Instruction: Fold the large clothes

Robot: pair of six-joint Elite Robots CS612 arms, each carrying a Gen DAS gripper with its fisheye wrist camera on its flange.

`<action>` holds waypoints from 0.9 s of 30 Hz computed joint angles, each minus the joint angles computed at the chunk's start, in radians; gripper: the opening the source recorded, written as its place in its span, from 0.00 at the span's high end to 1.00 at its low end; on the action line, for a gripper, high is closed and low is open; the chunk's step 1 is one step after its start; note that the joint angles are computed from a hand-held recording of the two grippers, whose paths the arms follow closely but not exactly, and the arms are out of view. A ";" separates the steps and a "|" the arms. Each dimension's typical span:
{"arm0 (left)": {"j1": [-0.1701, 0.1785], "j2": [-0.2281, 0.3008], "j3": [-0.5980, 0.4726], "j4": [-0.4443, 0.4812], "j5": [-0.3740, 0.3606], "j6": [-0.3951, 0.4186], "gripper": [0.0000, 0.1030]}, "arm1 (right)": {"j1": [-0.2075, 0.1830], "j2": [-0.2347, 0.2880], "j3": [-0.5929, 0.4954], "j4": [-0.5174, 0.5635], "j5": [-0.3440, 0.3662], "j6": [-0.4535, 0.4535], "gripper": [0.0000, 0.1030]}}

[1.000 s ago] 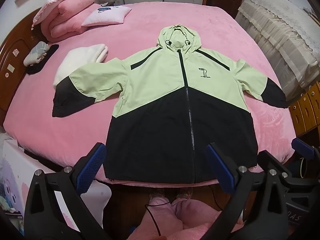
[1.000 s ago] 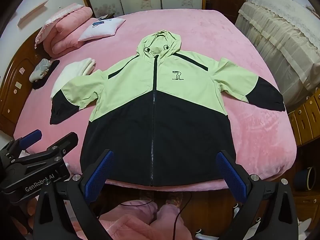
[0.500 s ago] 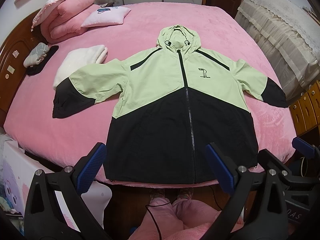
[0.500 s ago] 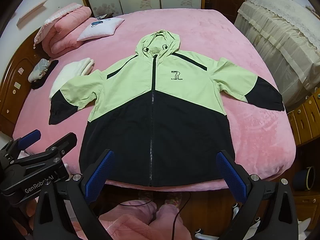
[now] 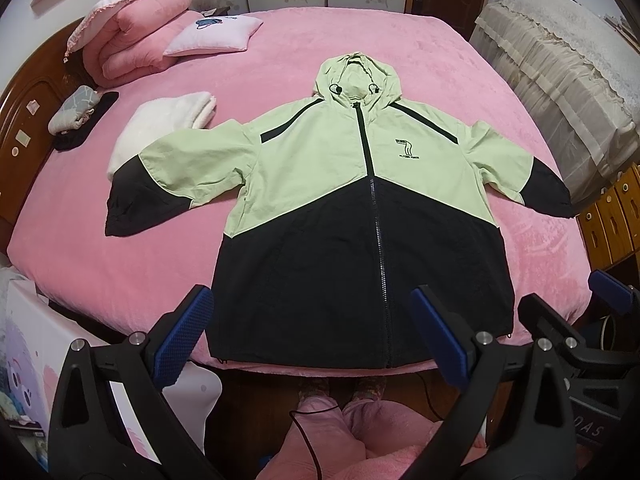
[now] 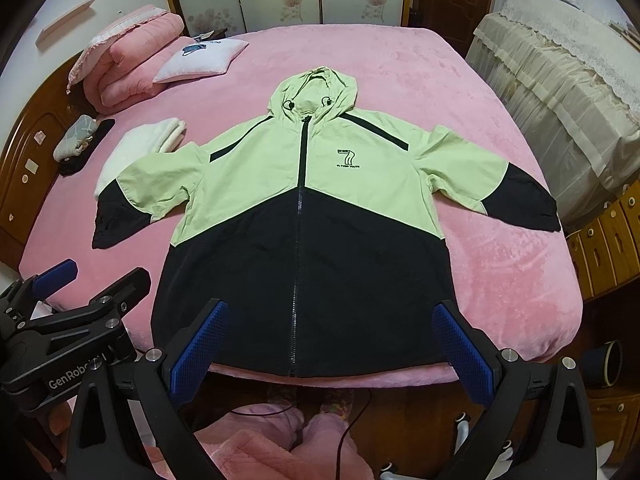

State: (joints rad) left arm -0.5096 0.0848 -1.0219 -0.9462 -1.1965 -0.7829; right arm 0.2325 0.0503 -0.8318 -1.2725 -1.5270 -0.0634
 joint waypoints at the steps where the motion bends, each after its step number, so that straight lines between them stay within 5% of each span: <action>1: 0.000 0.000 0.000 -0.001 -0.001 0.000 0.05 | 0.000 0.000 -0.002 0.001 -0.002 0.000 0.00; 13: -0.003 -0.003 0.006 -0.002 0.005 -0.007 0.06 | 0.000 -0.006 0.005 0.004 -0.007 0.004 0.00; 27: -0.049 -0.023 0.044 0.032 0.060 -0.120 0.05 | -0.023 -0.010 0.019 -0.002 0.011 -0.076 0.00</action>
State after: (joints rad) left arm -0.5588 0.0618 -0.9781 -0.9146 -1.1366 -0.9026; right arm 0.2094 0.0407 -0.8131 -1.2747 -1.5162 -0.1393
